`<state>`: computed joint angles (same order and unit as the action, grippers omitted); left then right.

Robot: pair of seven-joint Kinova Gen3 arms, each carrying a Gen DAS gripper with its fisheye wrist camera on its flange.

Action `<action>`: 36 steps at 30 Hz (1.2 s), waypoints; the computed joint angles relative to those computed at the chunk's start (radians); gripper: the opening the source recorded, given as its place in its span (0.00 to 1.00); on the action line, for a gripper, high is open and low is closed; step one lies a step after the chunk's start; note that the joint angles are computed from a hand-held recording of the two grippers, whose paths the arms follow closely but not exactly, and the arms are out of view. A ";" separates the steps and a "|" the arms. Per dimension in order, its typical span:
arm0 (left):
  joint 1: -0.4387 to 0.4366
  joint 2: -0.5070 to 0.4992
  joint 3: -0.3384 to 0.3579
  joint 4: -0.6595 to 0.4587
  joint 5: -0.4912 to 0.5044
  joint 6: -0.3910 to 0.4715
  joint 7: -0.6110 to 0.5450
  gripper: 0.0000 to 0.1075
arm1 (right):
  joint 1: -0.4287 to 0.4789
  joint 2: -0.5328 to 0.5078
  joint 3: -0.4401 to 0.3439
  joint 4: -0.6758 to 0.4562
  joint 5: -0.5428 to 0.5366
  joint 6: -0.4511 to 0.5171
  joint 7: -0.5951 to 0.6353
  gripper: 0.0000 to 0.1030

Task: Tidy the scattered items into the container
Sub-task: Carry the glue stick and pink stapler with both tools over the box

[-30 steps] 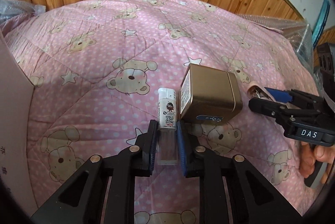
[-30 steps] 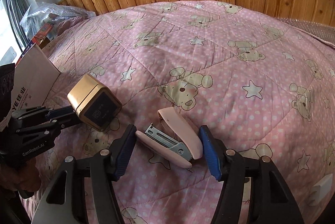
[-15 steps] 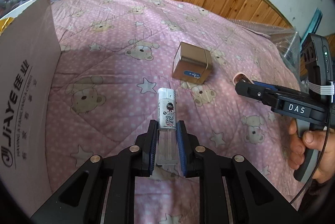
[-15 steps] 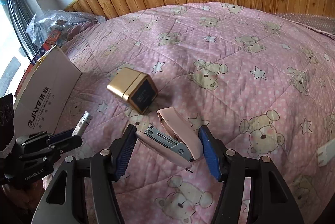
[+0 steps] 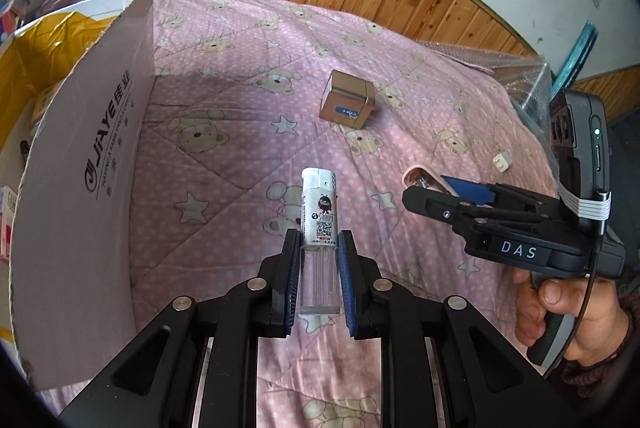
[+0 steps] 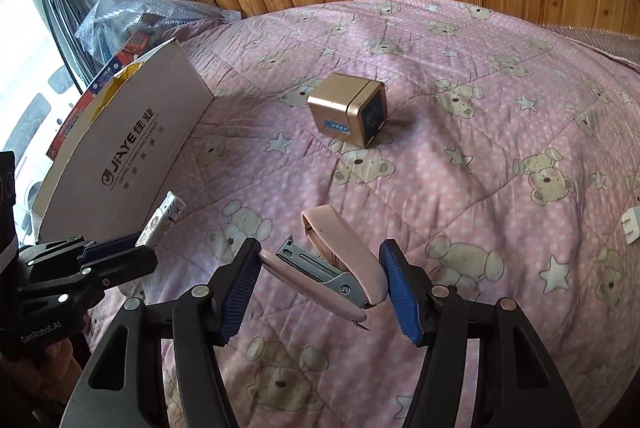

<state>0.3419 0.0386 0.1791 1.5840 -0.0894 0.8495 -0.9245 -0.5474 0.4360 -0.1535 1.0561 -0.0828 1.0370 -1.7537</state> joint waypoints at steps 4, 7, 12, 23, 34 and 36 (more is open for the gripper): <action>-0.004 -0.036 0.001 0.034 0.021 -0.010 0.010 0.18 | -0.017 -0.039 -0.005 0.061 0.000 -0.022 -0.028 0.60; -0.011 -0.060 0.005 0.054 0.038 -0.019 0.007 0.18 | -0.030 -0.063 -0.008 0.093 0.011 -0.037 -0.049 0.60; -0.025 -0.099 0.012 0.076 0.060 -0.024 -0.002 0.18 | -0.043 -0.098 -0.016 0.137 0.016 -0.063 -0.084 0.60; -0.049 -0.163 0.024 0.114 0.103 -0.041 -0.021 0.18 | -0.077 -0.152 -0.031 0.194 0.050 -0.096 -0.142 0.60; -0.075 -0.229 0.011 0.136 0.168 -0.059 -0.080 0.18 | -0.088 -0.211 -0.048 0.258 0.048 -0.147 -0.212 0.60; -0.078 -0.240 0.005 0.134 0.182 -0.061 -0.097 0.18 | -0.094 -0.219 -0.051 0.262 0.056 -0.150 -0.226 0.60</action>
<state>0.2634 -0.2015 0.1842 1.7185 0.0927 0.7889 -1.0215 -0.6413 0.2168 -0.2046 1.3185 -0.0269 0.8866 -1.9796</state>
